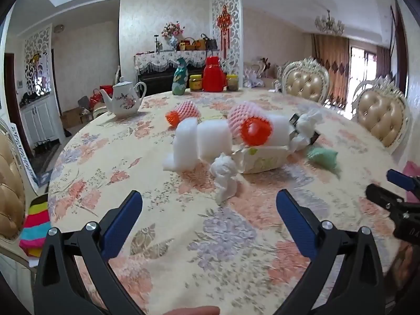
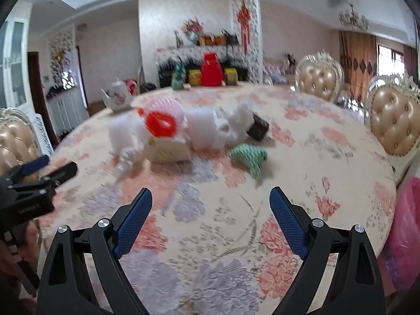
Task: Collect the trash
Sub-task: 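Move both tools toward the trash pile on the table, then grasp the crumpled white tissue with the left tool while the right tool grasps the green striped cloth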
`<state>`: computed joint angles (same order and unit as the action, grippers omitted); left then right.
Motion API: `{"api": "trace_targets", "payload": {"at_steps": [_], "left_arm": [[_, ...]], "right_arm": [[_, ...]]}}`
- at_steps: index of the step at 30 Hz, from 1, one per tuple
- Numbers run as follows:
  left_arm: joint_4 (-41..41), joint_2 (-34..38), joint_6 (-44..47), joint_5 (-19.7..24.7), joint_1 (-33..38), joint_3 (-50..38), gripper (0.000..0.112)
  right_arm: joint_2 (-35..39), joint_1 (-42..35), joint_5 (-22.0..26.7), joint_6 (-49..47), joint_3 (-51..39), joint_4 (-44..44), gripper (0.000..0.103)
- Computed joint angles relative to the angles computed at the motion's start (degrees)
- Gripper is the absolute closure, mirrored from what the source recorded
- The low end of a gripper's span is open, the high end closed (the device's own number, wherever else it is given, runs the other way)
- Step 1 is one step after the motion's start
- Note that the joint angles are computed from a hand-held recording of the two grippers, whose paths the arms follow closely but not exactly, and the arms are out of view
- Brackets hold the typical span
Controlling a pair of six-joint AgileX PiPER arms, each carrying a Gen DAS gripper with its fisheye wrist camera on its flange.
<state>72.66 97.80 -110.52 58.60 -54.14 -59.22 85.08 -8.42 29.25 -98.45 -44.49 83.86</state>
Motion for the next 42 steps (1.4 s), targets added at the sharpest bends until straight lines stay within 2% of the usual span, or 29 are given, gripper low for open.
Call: {"api": "trace_targets", "payload": {"at_steps": [4, 7, 9, 12, 17, 20, 25, 28, 30, 31, 32, 33, 34, 35, 37, 42], "left_arm": [[-2.2, 1.4, 3.2, -3.1, 4.2, -1.0, 0.013], [-5.3, 2.3, 5.8, -8.0, 8.8, -1.7, 0.014], [-6.6, 2.9, 8.0, -12.1, 11.8, -2.1, 0.014], [-11.7, 5.0, 15.8, -14.4, 14.7, -5.4, 0.014], [-15.7, 7.2, 24.5, -19.0, 18.0, -9.0, 0.014], [-22.2, 9.0, 30.8, -21.6, 20.9, -12.2, 0.014], [-30.8, 14.0, 42.0, -21.4, 24.1, -20.2, 0.014], [-35.7, 17.4, 47.8, -21.2, 26.0, -25.3, 0.026], [-39.8, 19.2, 52.0, -21.7, 27.2, -27.9, 0.038], [-40.4, 19.6, 52.6, -21.7, 27.3, -28.3, 0.042], [-38.9, 20.2, 51.7, -20.6, 26.7, -29.2, 0.051], [-38.5, 20.5, 52.2, -20.4, 26.4, -29.6, 0.067], [-38.5, 20.5, 52.6, -20.6, 26.3, -29.5, 0.073], [-38.0, 20.3, 52.2, -20.8, 25.9, -29.3, 0.081], [-36.2, 19.4, 50.0, -21.5, 25.0, -27.6, 0.084], [-27.2, 16.2, 40.3, -20.3, 20.2, -23.2, 0.086]], "right_arm": [[6.8, 0.9, -2.2, 13.0, -7.5, -9.6, 0.017], [10.8, 2.6, -5.4, 18.4, -12.4, -15.3, 0.017], [14.8, 4.1, -7.2, 25.2, -17.7, -22.4, 0.017], [20.8, 5.0, -5.3, 37.2, -26.1, -34.3, 0.017], [30.6, 6.0, 2.4, 51.8, -41.2, -47.4, 0.017], [35.7, 7.2, 7.2, 59.3, -49.3, -54.9, 0.017], [40.0, 7.9, 11.5, 61.1, -56.4, -56.5, 0.018], [42.2, 8.1, 13.7, 62.7, -60.3, -57.3, 0.019], [42.6, 8.0, 14.1, 61.4, -61.0, -55.8, 0.027], [42.4, 7.9, 14.1, 60.4, -60.7, -54.9, 0.039], [42.3, 7.9, 14.0, 59.9, -60.6, -54.5, 0.051], [41.7, 7.8, 13.9, 58.5, -59.6, -53.7, 0.057], [40.9, 7.4, 13.8, 56.7, -58.2, -52.2, 0.066], [40.1, 7.2, 13.5, 55.4, -56.7, -51.0, 0.069], [37.7, 6.3, 12.1, 51.9, -52.7, -47.7, 0.070], [30.5, 2.4, 10.0, 40.0, -40.7, -38.3, 0.072]]}}
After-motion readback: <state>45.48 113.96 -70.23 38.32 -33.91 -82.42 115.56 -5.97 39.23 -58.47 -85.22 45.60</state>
